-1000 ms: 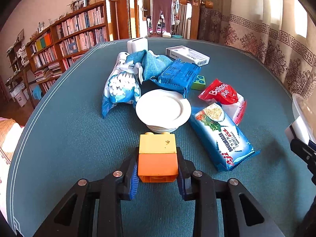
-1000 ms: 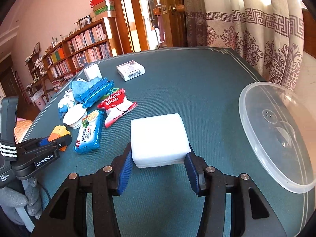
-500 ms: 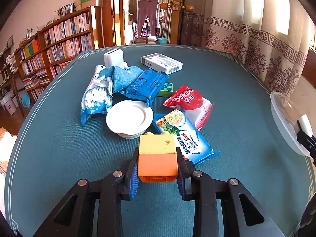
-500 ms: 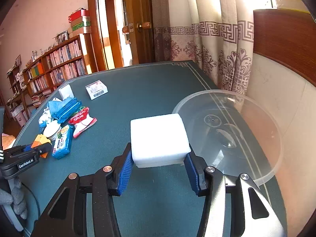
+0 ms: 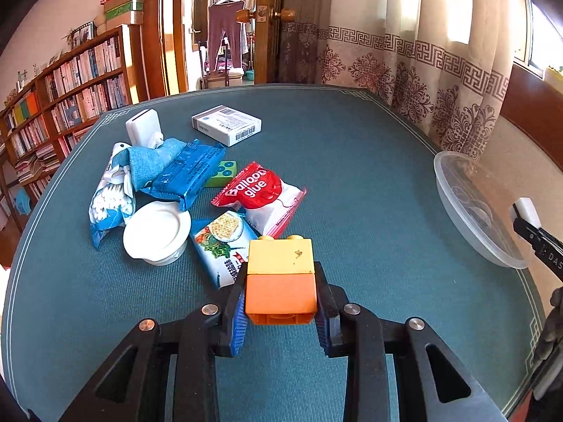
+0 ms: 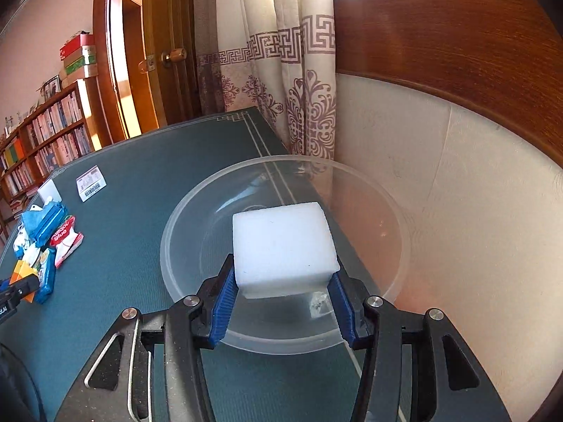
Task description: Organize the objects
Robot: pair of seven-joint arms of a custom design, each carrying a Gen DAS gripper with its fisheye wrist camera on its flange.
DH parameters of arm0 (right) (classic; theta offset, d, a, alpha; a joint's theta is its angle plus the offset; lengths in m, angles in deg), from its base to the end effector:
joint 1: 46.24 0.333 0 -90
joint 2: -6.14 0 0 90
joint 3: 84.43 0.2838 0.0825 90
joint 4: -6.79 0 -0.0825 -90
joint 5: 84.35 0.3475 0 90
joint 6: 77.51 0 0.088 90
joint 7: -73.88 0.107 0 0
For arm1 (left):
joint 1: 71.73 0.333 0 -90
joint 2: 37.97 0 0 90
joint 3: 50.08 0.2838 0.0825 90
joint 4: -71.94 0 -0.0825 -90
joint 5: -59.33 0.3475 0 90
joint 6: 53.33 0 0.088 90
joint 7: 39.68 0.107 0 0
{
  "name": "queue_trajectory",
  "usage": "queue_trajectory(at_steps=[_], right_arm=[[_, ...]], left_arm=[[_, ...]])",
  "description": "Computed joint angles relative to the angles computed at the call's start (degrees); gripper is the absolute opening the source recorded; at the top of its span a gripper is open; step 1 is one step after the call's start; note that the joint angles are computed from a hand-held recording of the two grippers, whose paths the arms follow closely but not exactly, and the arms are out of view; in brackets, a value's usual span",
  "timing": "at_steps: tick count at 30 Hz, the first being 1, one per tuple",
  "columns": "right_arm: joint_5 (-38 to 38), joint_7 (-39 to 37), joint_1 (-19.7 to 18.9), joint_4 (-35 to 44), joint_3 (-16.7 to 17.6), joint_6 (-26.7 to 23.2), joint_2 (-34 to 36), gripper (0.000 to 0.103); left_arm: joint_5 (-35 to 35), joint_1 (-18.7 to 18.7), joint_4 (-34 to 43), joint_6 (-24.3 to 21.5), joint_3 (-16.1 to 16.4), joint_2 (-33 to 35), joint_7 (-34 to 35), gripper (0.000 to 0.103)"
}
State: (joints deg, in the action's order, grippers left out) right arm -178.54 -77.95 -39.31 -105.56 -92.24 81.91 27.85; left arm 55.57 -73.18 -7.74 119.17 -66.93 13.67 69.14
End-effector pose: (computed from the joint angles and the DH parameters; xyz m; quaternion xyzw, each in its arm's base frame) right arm 0.5810 0.0392 0.2899 -0.4356 0.7850 -0.3745 0.2320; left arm 0.7091 -0.1619 0.2704 -0.5164 0.7693 -0.3278 0.1847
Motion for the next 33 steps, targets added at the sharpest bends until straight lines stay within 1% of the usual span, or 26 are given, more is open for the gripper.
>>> queue_trajectory(at_steps=[4, 7, 9, 11, 13, 17, 22, 25, 27, 29, 33], right_arm=[[3.3, -3.5, -0.2, 0.2, -0.5, -1.5, 0.5, 0.051], [4.7, -5.0, -0.1, 1.1, -1.3, -2.4, 1.4, 0.051], [6.7, -7.8, 0.2, 2.2, -1.6, -3.7, 2.4, 0.051], [7.9, -9.0, 0.3, 2.8, -2.2, -3.7, 3.0, 0.052], [8.0, -8.3, 0.2, 2.9, -2.9, -2.4, 3.3, 0.053], [6.3, -5.5, 0.5, 2.8, -3.9, -1.5, 3.5, 0.063], [5.5, -4.9, 0.4, 2.7, -3.9, -1.4, 3.4, 0.063], [3.4, -2.5, 0.6, 1.9, -3.8, -2.3, 2.5, 0.063], [1.9, -0.9, 0.7, 1.3, -3.5, -3.2, 1.8, 0.063], [0.7, 0.3, 0.7, 0.7, -3.0, -4.9, 1.2, 0.063], [-1.8, 3.3, 0.0, -0.8, -2.0, -6.2, 0.0, 0.063]], left_arm=[[0.0, 0.3, 0.5, -0.6, -1.5, 0.2, 1.2, 0.033], [-0.5, 0.3, 2.1, -2.4, -2.6, 1.0, 2.3, 0.033], [-1.0, 0.0, 3.3, -3.6, -3.0, 1.4, 3.0, 0.033], [-1.4, -0.3, 4.1, -4.3, -3.3, 1.7, 3.8, 0.033], [-2.0, -0.5, 5.0, -5.1, -3.9, 2.1, 4.9, 0.033], [-3.0, -1.5, 7.7, -7.0, -4.7, 3.3, 6.9, 0.033], [-4.3, -3.2, 11.8, -9.8, -5.8, 5.2, 10.1, 0.033], [-5.1, -4.4, 14.2, -11.4, -6.3, 6.3, 12.4, 0.033], [-5.8, -5.3, 16.5, -13.4, -6.7, 7.5, 13.7, 0.033], [-6.4, -6.8, 19.9, -15.9, -6.4, 9.0, 14.5, 0.033], [-7.5, -9.5, 25.9, -19.5, -6.1, 11.9, 16.3, 0.033]])
